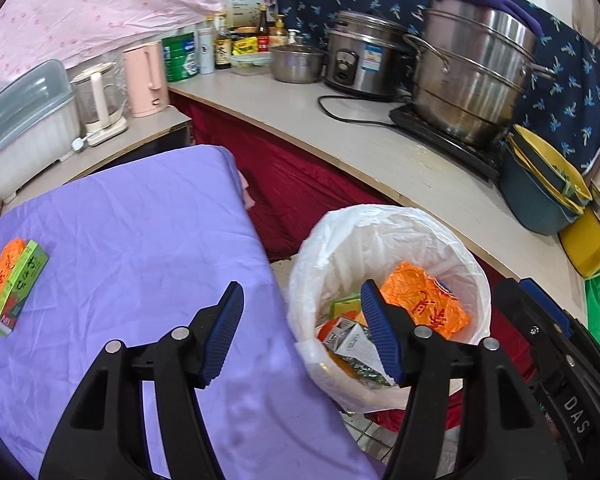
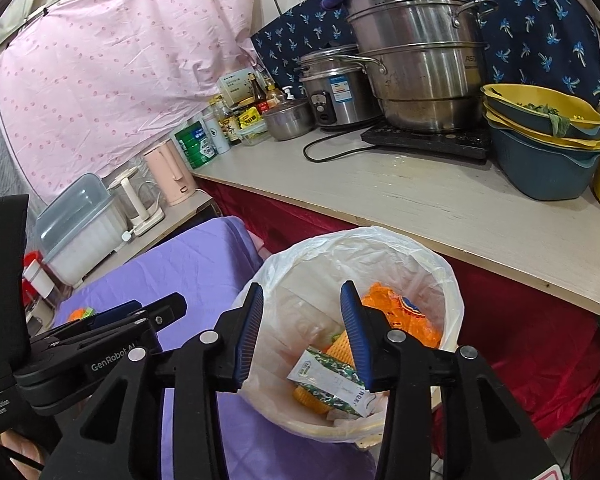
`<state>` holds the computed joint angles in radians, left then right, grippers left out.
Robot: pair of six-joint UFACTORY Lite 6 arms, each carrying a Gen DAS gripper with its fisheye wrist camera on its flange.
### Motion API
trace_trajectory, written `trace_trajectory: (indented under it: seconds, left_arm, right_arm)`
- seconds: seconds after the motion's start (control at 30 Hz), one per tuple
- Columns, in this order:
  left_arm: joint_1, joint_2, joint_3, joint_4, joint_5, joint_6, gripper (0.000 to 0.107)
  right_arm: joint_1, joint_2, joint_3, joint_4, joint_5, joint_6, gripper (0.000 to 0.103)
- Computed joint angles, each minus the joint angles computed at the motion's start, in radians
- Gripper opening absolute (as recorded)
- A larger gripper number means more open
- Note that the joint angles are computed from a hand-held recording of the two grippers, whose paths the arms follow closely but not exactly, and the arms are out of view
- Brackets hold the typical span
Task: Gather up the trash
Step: 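Open both tools to drop the snack bag and tissue into the bin, then move both open tools back over the table toward the orange bag and green box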
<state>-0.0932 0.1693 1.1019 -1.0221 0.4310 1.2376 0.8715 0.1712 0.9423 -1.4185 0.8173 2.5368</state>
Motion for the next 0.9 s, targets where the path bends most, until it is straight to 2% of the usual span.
trace_trajectory:
  seconds: [0.23,0.33,0.47,0.9]
  left_arm:
    - [0.087,-0.01,0.007,0.003,0.026,0.013,0.058]
    - [0.134,-0.012,0.013,-0.01,0.046,0.031,0.066]
    - [0.2,-0.012,0.02,-0.029,0.07,0.066,0.067]
    - [0.38,0.052,0.101,-0.028,0.108,0.103,0.07]
  right_arm:
    - [0.036,0.061,0.099,0.027,0.019,-0.045,0.048]
    - [0.047,0.099,0.158,0.043,0.022,-0.081,0.049]
    - [0.062,0.146,0.228,0.061,0.032,-0.119,0.054]
    - [0.101,0.344,0.51,0.126,0.022,-0.266,0.058]
